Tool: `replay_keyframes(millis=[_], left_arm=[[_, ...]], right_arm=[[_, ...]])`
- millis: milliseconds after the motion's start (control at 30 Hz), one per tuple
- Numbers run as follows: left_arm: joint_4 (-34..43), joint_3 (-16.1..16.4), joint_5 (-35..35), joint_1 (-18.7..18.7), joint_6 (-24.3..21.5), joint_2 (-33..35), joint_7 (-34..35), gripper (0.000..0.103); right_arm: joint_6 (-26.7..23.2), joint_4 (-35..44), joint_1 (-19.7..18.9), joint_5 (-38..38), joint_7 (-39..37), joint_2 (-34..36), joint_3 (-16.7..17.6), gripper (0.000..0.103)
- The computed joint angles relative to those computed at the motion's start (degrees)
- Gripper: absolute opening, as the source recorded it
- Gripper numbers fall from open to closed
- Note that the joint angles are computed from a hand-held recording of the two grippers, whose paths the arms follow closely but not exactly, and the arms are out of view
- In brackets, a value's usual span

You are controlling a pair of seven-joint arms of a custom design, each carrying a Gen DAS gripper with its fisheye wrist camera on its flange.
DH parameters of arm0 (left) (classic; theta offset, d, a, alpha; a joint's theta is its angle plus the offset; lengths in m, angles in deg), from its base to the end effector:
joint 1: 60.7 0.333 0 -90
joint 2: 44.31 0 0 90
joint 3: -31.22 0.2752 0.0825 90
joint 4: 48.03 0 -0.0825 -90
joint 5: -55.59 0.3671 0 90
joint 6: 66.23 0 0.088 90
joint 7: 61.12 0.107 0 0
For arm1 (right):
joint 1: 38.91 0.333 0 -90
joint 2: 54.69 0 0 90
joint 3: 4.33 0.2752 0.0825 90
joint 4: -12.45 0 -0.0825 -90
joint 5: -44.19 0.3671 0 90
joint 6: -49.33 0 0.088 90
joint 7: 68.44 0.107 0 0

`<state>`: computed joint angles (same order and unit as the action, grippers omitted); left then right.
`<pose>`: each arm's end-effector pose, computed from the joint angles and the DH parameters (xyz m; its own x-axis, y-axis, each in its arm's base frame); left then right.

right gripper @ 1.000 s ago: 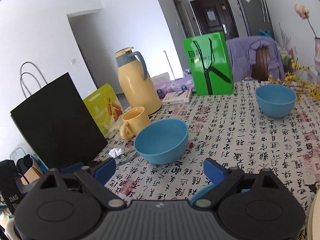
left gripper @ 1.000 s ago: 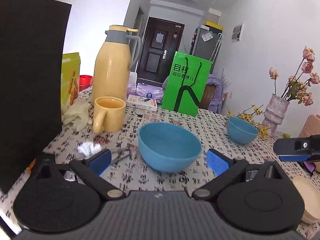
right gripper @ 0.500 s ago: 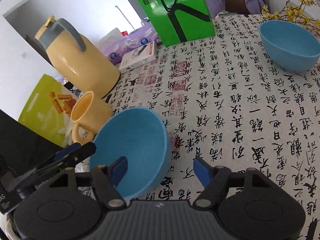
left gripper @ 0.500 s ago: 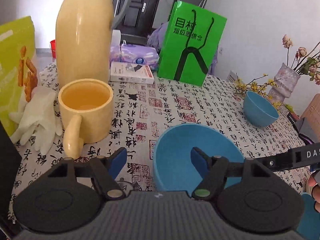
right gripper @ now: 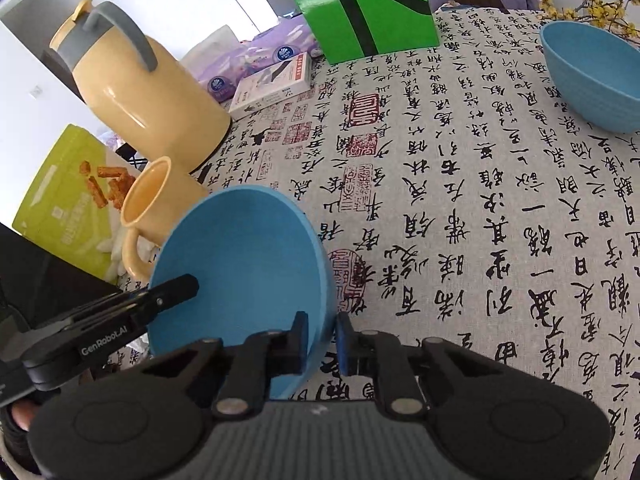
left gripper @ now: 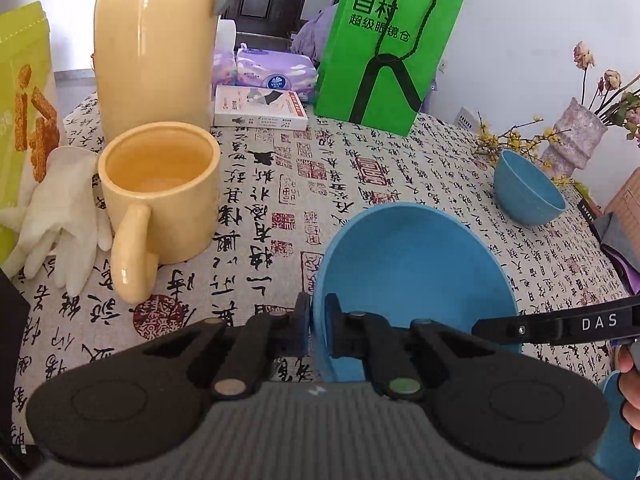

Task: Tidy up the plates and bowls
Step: 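Close both grippers on the bowl rims and lift them, then carry the held bowls and lower them into the placed blue bowls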

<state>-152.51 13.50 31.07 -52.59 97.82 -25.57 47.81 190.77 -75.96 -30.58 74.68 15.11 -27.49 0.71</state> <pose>0.6487 -0.0682 0.4142 -0.1642 -0.9578 0.2357 -0.7488 -0.0345 -0.6619 0.6751 0.1498 0.3985 0.0776 -0.8883 -0.4527 -0.9196 0.1116 -0.3766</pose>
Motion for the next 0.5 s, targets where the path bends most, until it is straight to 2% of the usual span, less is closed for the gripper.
replay_keyframes(millis=[200, 333, 433, 500], left_arm=[[-10.64, -0.54, -6.34, -0.14, 4.74, -10.13, 3.6, 0.008], [-20.11, 1.1, -13.33, -2.43, 6.53, -19.2, 8.23, 0.008], [-27.89, 3.57, -20.11, -5.44, 7.21, -26.82, 13.46, 0.008], [-33.56, 5.02, -20.87, -7.26, 8.07, -32.04, 13.99, 0.008]], right_arm=[[4.44, -10.28, 0.12, 3.86, -4.43, -8.73, 1.1, 0.013], [8.35, -20.24, 1.8, 6.69, -7.45, -17.11, 1.21, 0.013], [11.6, -28.7, 3.9, 8.32, -9.42, -23.97, 1.07, 0.012], [13.01, -33.82, 5.6, 8.64, -9.65, -28.06, 0.88, 0.012]])
